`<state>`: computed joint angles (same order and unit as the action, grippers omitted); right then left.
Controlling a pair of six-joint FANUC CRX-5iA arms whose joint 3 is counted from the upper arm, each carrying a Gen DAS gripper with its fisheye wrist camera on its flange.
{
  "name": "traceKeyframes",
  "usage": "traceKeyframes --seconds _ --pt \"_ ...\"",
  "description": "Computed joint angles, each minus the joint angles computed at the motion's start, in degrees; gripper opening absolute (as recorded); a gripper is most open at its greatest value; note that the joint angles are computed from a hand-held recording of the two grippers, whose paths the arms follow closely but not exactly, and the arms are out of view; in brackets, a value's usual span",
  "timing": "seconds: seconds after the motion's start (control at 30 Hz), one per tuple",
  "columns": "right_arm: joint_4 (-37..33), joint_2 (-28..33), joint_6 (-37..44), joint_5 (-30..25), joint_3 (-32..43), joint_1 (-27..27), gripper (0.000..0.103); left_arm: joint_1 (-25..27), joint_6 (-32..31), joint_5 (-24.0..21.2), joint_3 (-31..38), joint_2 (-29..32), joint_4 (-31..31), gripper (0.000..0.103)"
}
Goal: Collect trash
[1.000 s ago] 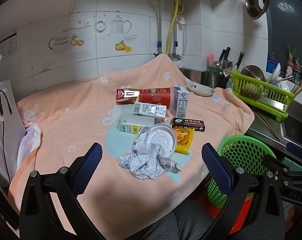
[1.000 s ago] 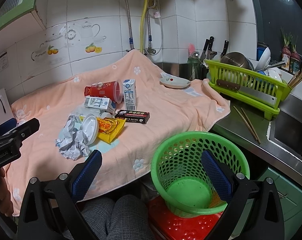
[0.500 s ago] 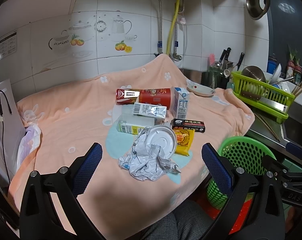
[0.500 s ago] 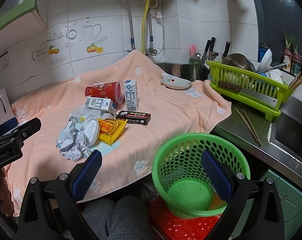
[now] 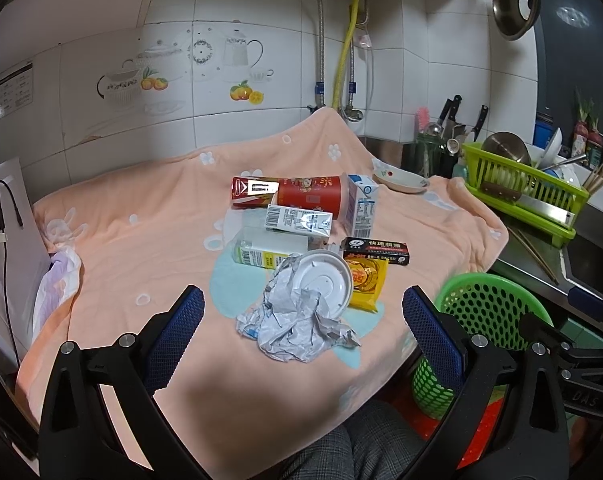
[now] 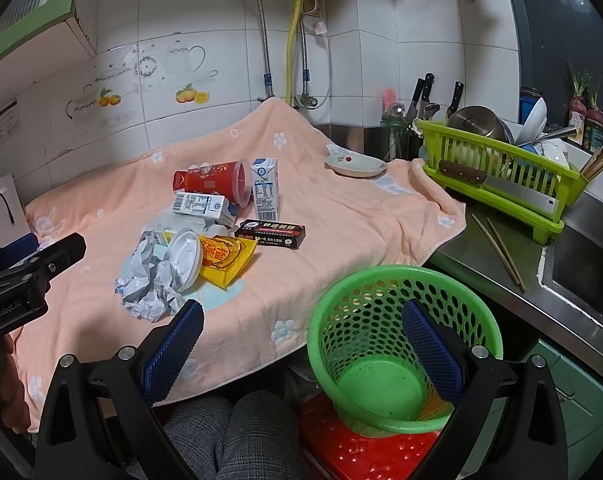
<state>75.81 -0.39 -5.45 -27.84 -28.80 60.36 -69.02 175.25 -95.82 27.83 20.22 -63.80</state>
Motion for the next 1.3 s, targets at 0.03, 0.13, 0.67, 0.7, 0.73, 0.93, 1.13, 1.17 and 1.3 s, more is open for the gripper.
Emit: traceKeyframes --seconds 0.03,0.13,0.67,0.7,0.73,0.93,1.13,1.17,1.3 --pt "0.10 -0.05 -0.12 0.00 -0.03 -0.01 0.096 -0.04 0.05 -0.16 0.01 0.00 -0.12 0.098" --pt "0.31 0.01 0.02 0.16 0.06 -0.09 0.096 0.03 0.49 0.06 -0.43 -0.41 -0.05 0.098" --pt "-1.38 0.78 2.15 0.73 0.94 0.51 0.096 -0.06 0.22 -0.08 0.08 0.03 -0.17 0.098" --pt "-1.40 0.85 2.28 0.72 1.00 0.58 0.096 0.01 0.31 -0.01 0.03 -0.02 -0.06 0.098" --pt "-1.43 0.90 2.36 0.58 1.04 0.64 0.096 0.07 0.47 0.01 -0.06 -0.06 0.05 0.098" --pt "-2.01 0.80 2.82 1.07 1.11 0.51 0.096 0.27 0.35 0.43 -0.09 -0.12 0.35 0.098" --pt "-2.48 0.96 3.28 1.03 1.29 0.72 0.096 0.35 0.32 0.30 0.02 -0.01 0.39 0.098" --pt "-2.69 1.13 3.41 0.81 1.49 0.88 0.096 0.35 0.32 0.17 0.04 0.03 0.37 0.098" --pt "-1.61 1.12 2.66 1.04 1.33 0.72 0.096 0.49 0.72 0.14 -0.32 -0.23 0.53 0.098"
